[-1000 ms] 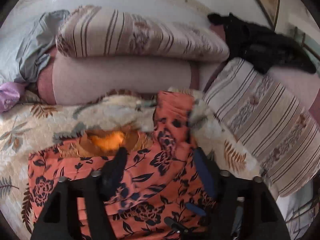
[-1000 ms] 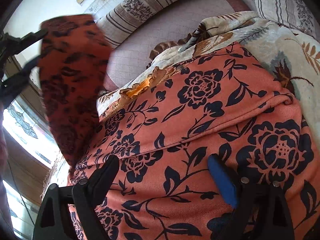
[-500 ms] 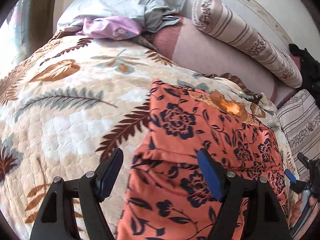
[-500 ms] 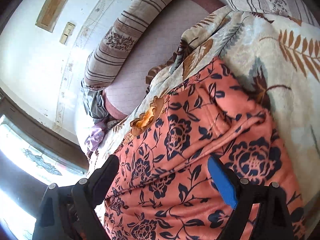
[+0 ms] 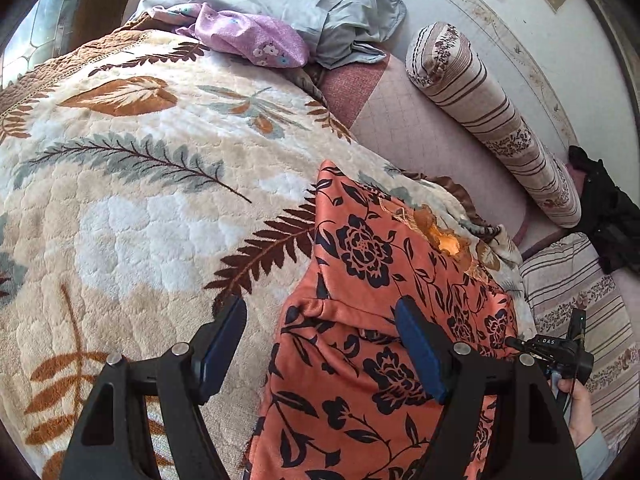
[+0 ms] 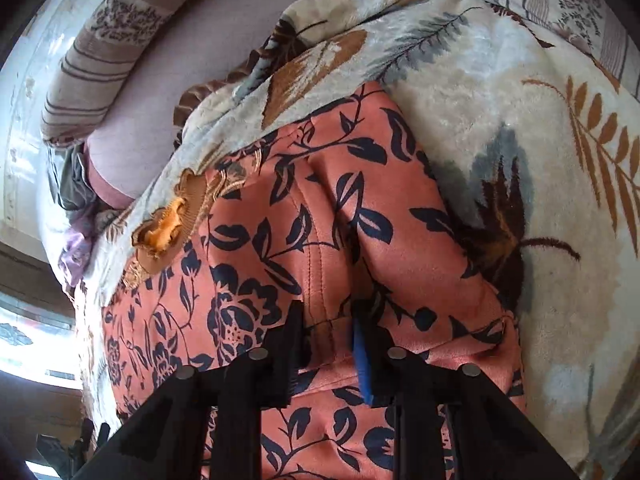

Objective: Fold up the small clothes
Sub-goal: 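Fold the held sleeve over the shirt body with the left tool, release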

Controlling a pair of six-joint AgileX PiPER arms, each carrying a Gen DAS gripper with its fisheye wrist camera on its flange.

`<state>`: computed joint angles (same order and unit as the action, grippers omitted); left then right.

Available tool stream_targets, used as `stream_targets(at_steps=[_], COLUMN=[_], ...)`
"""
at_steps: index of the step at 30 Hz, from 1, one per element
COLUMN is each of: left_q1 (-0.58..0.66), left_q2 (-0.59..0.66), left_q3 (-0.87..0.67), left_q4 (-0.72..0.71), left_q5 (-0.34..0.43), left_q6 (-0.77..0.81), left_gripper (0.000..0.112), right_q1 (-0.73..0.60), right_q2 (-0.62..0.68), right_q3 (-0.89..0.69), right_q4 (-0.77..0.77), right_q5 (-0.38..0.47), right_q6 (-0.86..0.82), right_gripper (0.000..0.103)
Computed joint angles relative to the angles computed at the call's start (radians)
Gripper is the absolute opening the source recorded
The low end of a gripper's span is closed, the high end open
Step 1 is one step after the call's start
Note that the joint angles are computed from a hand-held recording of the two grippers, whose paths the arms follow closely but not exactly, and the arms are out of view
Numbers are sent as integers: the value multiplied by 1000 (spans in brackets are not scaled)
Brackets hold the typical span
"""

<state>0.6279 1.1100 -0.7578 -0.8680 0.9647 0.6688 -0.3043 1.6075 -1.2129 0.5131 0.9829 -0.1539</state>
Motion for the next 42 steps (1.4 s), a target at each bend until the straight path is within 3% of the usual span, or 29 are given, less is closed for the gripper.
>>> stream_targets(at_steps=[2, 6, 7, 8, 9, 12, 17, 19, 20, 22, 25, 27, 30, 34, 38, 42], left_q1=[-1, -7, -11, -19, -32, -71, -89, -117, -132, -152, -171, -158, -154, -208, -217, -253], left_q2=[-10, -14, -11, -10, -11, -30, -21, -27, -29, -28, -16, -13, -5, -4, 4, -11], left_q3=[6, 10, 10, 11, 12, 21, 11, 15, 17, 21, 18, 14, 1, 13, 15, 42], left_q4=[4, 11, 9, 9, 16, 62, 53, 74, 89, 105, 132, 122, 100, 160, 162, 179], left_q5=[-18, -35, -38, -45, -56, -103, -108, -133, -147, -162, -167, -151, -128, -170, -176, -223], left_q6=[2, -3, -3, -5, -9, -34, -40, -54, -65, -73, -94, -88, -75, -109, -119, -110], left_gripper=[77, 77, 77, 77, 77, 77, 77, 77, 77, 77, 77, 77, 77, 77, 77, 77], right_q1=[69, 187, 194, 204, 203, 121, 102, 87, 71, 76, 65, 38, 9, -2, -49, -10], right_q2=[-45, -197, -199, -178, -123, -139, -232, -240, -212, -106, 42, -12, -53, 98, 20, 108], right_q3=[-15, 35, 61, 84, 82, 127, 77, 57, 34, -17, -12, 23, 33, -26, -1, -13], right_q4=[-129, -365, -392, -420, -419, -290, -265, -123, -23, 80, 18, 101, 249, 214, 382, 311], right_q5=[-11, -110, -139, -156, -133, -152, -163, -164, -136, -89, -96, -131, -100, -91, -48, -78], right_q6=[41, 140, 152, 162, 143, 68, 67, -60, -136, -191, -69, -82, -245, -237, -331, -337], right_gripper=[17, 18, 23, 39, 62, 62, 63, 74, 81, 82, 80, 80, 80, 84, 85, 85])
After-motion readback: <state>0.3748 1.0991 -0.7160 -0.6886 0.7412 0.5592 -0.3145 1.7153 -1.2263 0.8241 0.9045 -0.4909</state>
